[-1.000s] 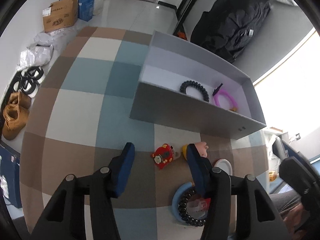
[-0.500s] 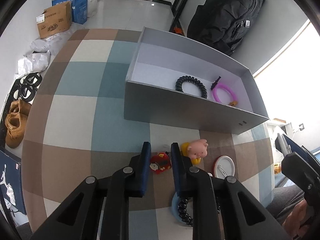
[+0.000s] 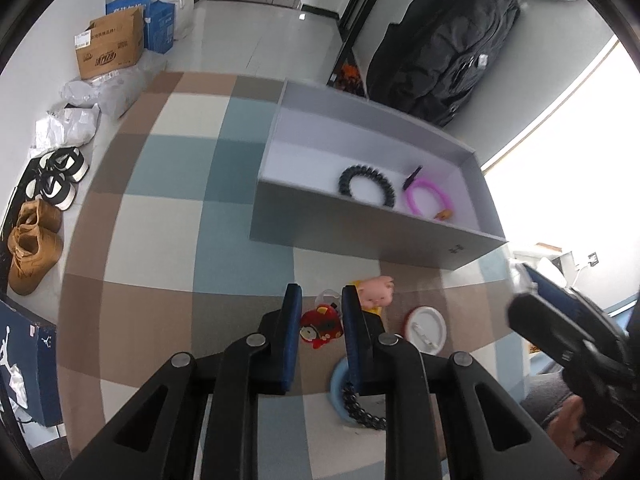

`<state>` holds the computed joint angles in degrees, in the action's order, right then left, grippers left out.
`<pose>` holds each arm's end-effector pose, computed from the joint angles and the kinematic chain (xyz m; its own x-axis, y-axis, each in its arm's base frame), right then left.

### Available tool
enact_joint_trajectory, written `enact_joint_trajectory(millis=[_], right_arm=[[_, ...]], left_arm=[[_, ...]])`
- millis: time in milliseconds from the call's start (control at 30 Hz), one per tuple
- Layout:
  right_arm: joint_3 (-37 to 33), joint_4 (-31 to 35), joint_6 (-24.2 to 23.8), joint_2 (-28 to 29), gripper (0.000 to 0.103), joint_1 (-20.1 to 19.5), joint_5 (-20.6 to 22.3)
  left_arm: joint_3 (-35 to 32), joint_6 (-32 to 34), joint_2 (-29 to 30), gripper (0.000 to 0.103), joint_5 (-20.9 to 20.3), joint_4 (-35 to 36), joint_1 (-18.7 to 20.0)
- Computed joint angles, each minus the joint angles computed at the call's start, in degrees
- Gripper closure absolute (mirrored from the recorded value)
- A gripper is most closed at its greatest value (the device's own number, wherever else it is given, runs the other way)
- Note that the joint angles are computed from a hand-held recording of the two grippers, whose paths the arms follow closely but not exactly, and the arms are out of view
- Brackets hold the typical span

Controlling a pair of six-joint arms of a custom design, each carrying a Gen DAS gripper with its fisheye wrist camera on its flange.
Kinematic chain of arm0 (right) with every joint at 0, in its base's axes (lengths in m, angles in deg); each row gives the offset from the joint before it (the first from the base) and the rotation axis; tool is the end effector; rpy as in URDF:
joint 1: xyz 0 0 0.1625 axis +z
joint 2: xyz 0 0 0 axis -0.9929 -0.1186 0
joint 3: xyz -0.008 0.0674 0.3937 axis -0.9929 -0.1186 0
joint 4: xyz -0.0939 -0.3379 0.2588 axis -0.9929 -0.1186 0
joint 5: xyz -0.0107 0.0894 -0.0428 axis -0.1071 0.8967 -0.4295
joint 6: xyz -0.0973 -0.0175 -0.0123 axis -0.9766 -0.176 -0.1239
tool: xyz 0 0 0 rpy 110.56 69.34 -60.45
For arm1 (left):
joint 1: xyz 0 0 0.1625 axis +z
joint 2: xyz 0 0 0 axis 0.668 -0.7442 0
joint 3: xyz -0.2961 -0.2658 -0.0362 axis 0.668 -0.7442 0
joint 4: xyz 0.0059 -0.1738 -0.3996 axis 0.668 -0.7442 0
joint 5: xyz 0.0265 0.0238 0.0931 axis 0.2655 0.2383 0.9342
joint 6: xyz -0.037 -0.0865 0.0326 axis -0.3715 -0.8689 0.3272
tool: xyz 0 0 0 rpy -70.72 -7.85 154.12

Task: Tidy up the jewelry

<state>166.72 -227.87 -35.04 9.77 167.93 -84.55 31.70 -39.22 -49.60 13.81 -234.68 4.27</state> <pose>0.0730 -0.6158 0.2547 -0.8012 -0.5075 0.3171 -0.5928 0.7459 -0.3039 -0.2888 -0.5806 0.0232 -0.9004 -0.0439 -0.4328 0.1617 0.8898 -0.4267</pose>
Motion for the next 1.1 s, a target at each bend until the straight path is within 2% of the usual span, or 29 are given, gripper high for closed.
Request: enact_joint_trajectory(millis=[300,567,800,933,1100], right_arm=[[-0.3,-1.8,-0.2,0.1,0.061,0.8,2.2],[-3.1,-4.9,0.6,2.3,0.061,1.5,4.6],[-6.4,-6.1,2.0,5.2,0.061,1.7,3.4],[-8.2,-5.8,2.6,6.6,0.061,1.4,3.5],[-10.7,-4.1,3.8,8.7,0.061,1.5,1.2]], left_arm=[[1.0,1.0,-1.9,0.088,0.9,-5.1,-1.4],[-2.7,4.2,0.2,0.088,-0.4,-7.5,-0.5],[-7.2,8.4,2.4,0.088,-2.1,-8.0,0.7],[-8.8,8.0,3.3,0.088,-2.8,-8.1,1.8],[-11.3,6.6,4.9,0.088,-5.3,-6.9,3.4]])
